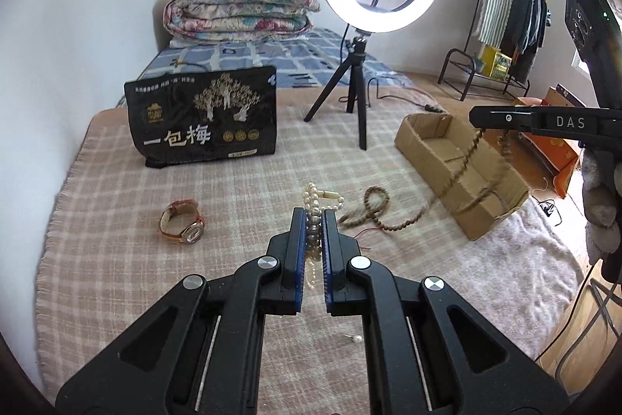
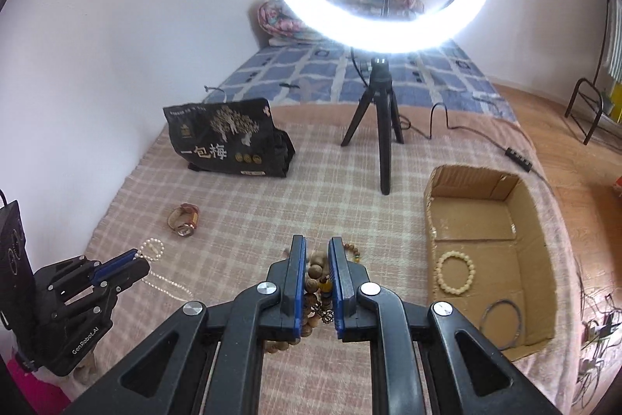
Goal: Organize jewelry
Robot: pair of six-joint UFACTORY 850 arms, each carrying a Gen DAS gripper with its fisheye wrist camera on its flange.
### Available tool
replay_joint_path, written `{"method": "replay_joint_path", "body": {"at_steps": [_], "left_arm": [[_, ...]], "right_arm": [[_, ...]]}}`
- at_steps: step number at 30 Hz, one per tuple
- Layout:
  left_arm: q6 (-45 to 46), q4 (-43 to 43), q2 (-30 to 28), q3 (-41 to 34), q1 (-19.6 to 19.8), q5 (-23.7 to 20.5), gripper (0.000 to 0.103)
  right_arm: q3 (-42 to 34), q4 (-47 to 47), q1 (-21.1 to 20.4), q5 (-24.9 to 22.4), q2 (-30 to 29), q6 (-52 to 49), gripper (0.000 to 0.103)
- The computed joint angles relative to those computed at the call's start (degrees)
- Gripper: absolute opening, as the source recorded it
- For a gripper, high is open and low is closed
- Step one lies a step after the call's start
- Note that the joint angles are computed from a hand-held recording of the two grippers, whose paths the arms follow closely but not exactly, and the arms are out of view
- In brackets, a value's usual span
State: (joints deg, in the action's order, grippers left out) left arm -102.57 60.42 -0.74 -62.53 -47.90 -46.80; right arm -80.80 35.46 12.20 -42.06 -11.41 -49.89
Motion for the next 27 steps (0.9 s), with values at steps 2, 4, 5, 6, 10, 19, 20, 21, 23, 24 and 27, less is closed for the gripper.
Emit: {"method": "replay_joint_path", "body": {"at_steps": [2, 4, 5, 6, 10, 19, 20, 21, 23, 24, 27], "left_arm": [[0.8, 0.38, -0.52, -1.42, -1.02, -1.55, 0.005], [1.4, 0.64, -0.96, -2.39, -1.73, -2.6, 0.005], [1.54, 0.7, -1.1, -2.76, -2.01, -2.83, 0.005], [1.57, 0.67, -1.2, -3.08, -2.28, -3.08, 0.005], [1.91, 0.19, -1.5, -4.12, -2.87, -3.44, 0.005], [2.24, 0.47, -1.6, -5.4, -4.31, -5.45, 0.005], [2.07, 0.48, -1.44, -5.2, -4.48, -5.62, 0.005], [1.91, 0.45, -1.31, -4.99, -4.6, -5.81, 0.005], [1.48, 0.33, -0.93, -4.34, -4.82, -5.9, 0.005], [1.38, 0.22, -0.8, -4.11, -4.95, -6.14, 0.005], [0.92, -0.36, -0.18, -3.05, -5.14, -6.37, 0.005]], "right_arm": [[0.23, 0.13, -0.31, -0.3, 1.12, -0.75, 0.008], [0.81, 0.25, -0.52, -0.21, 2.08, -1.78, 0.008], [1.24, 0.39, -0.59, 0.1, 2.53, -2.16, 0.007], [1.49, 0.36, -0.6, 0.29, 2.88, -2.15, 0.0], [1.4, 1.6, -1.32, -0.7, 3.77, -2.89, 0.0], [-0.23, 1.86, -2.72, -2.63, 5.07, -4.09, 0.0], [-0.14, 1.7, -3.12, -4.21, 4.66, -4.22, 0.0], [-0.12, 1.56, -3.49, -6.07, 4.18, -4.18, 0.0], [1.78, 0.93, -4.08, -6.7, 3.97, -3.98, 0.001], [2.65, 0.89, -4.4, -7.03, 3.86, -4.51, 0.005], [4.7, 2.34, -5.86, -11.13, 2.55, -6.57, 0.031]]}}
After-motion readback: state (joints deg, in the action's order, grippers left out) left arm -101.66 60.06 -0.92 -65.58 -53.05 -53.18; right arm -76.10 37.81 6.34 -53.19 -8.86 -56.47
